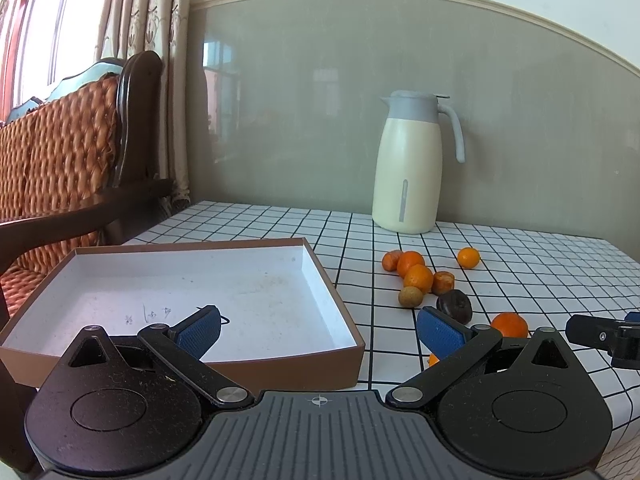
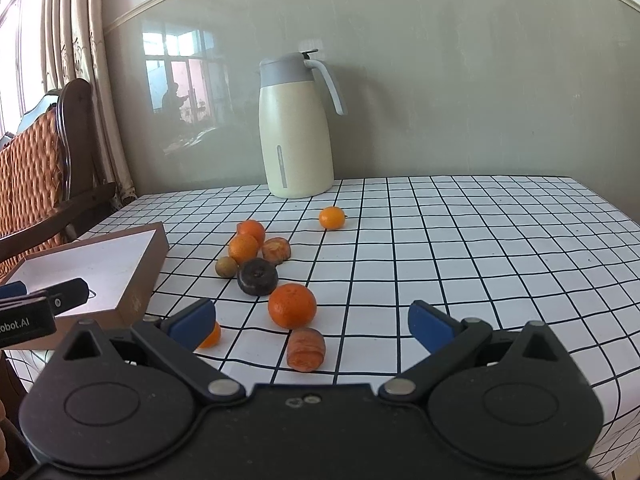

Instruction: Organize fruits

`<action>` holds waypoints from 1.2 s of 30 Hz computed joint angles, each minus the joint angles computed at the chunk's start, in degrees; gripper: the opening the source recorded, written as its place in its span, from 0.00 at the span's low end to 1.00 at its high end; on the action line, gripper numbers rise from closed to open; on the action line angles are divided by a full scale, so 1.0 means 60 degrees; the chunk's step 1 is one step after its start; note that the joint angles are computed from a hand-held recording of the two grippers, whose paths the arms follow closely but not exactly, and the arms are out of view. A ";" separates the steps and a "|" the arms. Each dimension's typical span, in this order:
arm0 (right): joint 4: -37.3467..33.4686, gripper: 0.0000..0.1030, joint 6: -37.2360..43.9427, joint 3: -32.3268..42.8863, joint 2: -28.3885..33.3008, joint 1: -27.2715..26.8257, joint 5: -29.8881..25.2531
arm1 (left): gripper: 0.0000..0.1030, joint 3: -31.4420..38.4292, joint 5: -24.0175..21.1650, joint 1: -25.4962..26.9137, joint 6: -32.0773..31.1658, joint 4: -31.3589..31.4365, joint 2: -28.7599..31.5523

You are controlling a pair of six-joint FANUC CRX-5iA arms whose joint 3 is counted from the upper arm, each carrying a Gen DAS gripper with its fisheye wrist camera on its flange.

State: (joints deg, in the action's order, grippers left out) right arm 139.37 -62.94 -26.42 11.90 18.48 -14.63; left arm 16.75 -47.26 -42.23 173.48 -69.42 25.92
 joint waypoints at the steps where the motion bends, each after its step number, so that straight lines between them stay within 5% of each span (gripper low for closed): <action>1: -0.0045 0.94 0.0031 -0.0021 -0.0013 0.0020 -0.0022 | 1.00 -0.0003 -0.0001 -0.0004 -0.0007 -0.0003 -0.0002; 36: -0.0193 0.94 0.0197 0.0028 0.0051 0.0057 0.0010 | 1.00 0.0035 -0.0036 -0.0008 -0.0010 -0.0031 0.0020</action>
